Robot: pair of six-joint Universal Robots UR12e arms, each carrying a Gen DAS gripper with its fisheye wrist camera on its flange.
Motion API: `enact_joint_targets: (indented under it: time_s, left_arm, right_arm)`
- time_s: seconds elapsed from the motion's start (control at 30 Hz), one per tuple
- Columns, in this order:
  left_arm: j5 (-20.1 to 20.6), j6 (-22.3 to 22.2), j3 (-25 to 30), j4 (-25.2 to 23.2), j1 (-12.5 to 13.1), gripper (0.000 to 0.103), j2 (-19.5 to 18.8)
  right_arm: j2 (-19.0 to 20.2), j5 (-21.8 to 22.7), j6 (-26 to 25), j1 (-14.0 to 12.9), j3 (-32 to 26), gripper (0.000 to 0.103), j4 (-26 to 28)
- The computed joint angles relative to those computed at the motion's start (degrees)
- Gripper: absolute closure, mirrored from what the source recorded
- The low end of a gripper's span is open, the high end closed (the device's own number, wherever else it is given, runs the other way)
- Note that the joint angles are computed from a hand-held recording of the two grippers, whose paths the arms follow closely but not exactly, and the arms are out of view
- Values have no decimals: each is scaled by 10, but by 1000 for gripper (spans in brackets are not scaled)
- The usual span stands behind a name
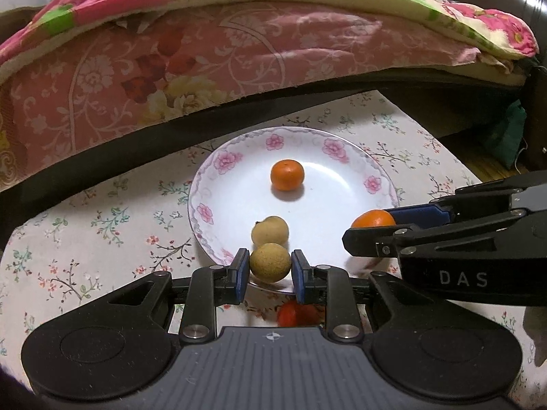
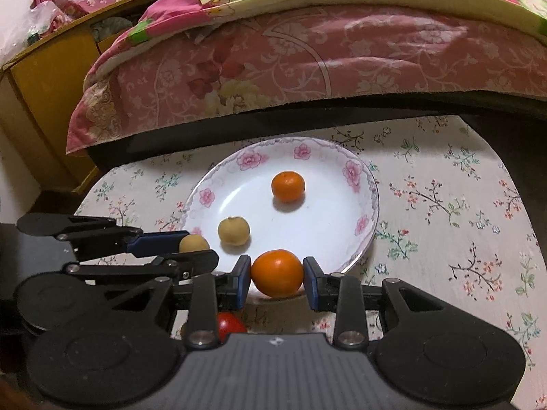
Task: Organize fruits
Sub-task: 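Carry both held fruits over the white plate, then open the right gripper releasing the orange while the left releases the tan fruit, then withdraw both grippers from the plate toward the remaining fruits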
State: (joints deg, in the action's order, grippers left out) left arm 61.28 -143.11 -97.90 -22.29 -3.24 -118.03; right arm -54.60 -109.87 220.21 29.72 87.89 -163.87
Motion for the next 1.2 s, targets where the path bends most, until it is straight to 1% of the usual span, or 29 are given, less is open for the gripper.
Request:
enact_joint_targets:
  time_s: [0.1,0.23,0.3,0.43,0.63,0.73,1.0,1.2]
  left_arm:
    - [6,5,4,-5,-2,70,-1]
    - [13,7,3,1,-4,62,-1]
    - [15,0,4,1,-4,62,-1]
    - [12,-1,3,3,-2,56,1]
    - [3,15,-6,6,3,50,12]
    - [0,22,-12,7,6,50,19]
    - [-6,23,-29,-5,19,49,38]
    - [-12,31,-48,-20,32,48,54]
  right_arm:
    - [2,-1,13,-3,0,76,-9]
    - [0,5,19,-5,3,76,-8]
    - [0,2,21,-5,3,76,-8]
    - [0,-3,19,-4,4,76,-14]
    - [-3,-11,20,-2,6,75,-18]
    - [-5,-14,19,0,7,75,-19]
    - [-14,-15,17,10,11,75,-17]
    - [-19,-14,26,19,14,75,3]
